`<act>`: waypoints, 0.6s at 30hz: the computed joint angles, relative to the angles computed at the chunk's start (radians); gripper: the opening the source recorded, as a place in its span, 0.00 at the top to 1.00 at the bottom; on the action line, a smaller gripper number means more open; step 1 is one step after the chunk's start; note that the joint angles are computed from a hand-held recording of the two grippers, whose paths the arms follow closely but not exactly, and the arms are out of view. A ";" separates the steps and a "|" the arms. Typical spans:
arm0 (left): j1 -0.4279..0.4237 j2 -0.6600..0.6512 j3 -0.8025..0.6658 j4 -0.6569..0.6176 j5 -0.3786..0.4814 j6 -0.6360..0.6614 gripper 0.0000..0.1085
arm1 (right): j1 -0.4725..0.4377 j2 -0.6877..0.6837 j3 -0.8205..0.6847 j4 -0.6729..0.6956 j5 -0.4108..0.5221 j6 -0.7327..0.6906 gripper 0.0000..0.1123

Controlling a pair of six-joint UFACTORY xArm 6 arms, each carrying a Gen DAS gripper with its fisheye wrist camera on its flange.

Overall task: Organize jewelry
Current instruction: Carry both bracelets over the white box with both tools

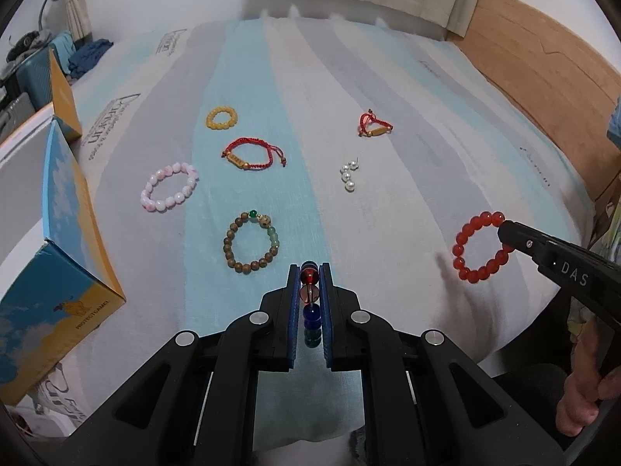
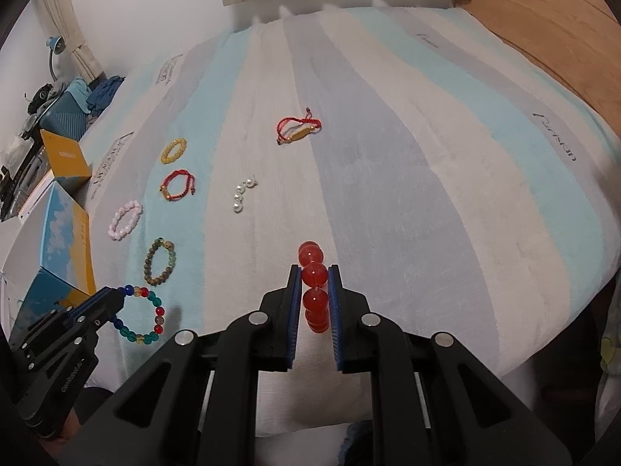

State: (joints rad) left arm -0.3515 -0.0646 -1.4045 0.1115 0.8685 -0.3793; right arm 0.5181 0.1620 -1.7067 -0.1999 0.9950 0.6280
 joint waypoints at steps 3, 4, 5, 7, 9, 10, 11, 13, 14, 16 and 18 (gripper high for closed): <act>0.008 0.007 -0.020 0.002 0.000 0.005 0.92 | 0.010 0.013 -0.030 -0.008 0.011 0.002 0.88; 0.014 0.011 -0.031 0.001 0.000 0.009 0.92 | 0.012 0.018 -0.040 -0.008 0.012 0.002 0.88; 0.019 0.016 -0.042 -0.001 0.002 0.013 0.92 | 0.016 0.025 -0.052 -0.010 0.013 0.002 0.88; 0.032 0.027 -0.065 -0.003 0.006 0.020 0.92 | 0.020 0.048 -0.088 -0.008 0.019 0.000 0.88; 0.047 0.041 -0.097 -0.010 0.010 0.029 0.92 | 0.026 0.079 -0.139 -0.009 0.032 -0.003 0.88; 0.053 0.050 -0.114 -0.011 0.014 0.034 0.92 | 0.028 0.093 -0.161 -0.014 0.038 -0.005 0.88; 0.059 0.060 -0.135 -0.009 0.015 0.041 0.92 | 0.032 0.116 -0.199 -0.022 0.050 -0.007 0.88; 0.068 0.078 -0.169 -0.012 0.019 0.054 0.92 | 0.034 0.152 -0.259 -0.022 0.069 -0.014 0.88; 0.074 0.090 -0.192 -0.018 0.023 0.063 0.92 | 0.034 0.177 -0.299 -0.022 0.080 -0.019 0.88; 0.083 0.108 -0.224 -0.024 0.030 0.071 0.92 | 0.036 0.217 -0.365 -0.023 0.102 -0.027 0.88; 0.093 0.127 -0.257 -0.033 0.035 0.084 0.92 | 0.036 0.263 -0.441 -0.020 0.126 -0.038 0.88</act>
State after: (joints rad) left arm -0.2587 0.0625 -1.6613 0.0786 0.9038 -0.2953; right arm 0.5542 0.4251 -2.1478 -0.2200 1.1212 0.5896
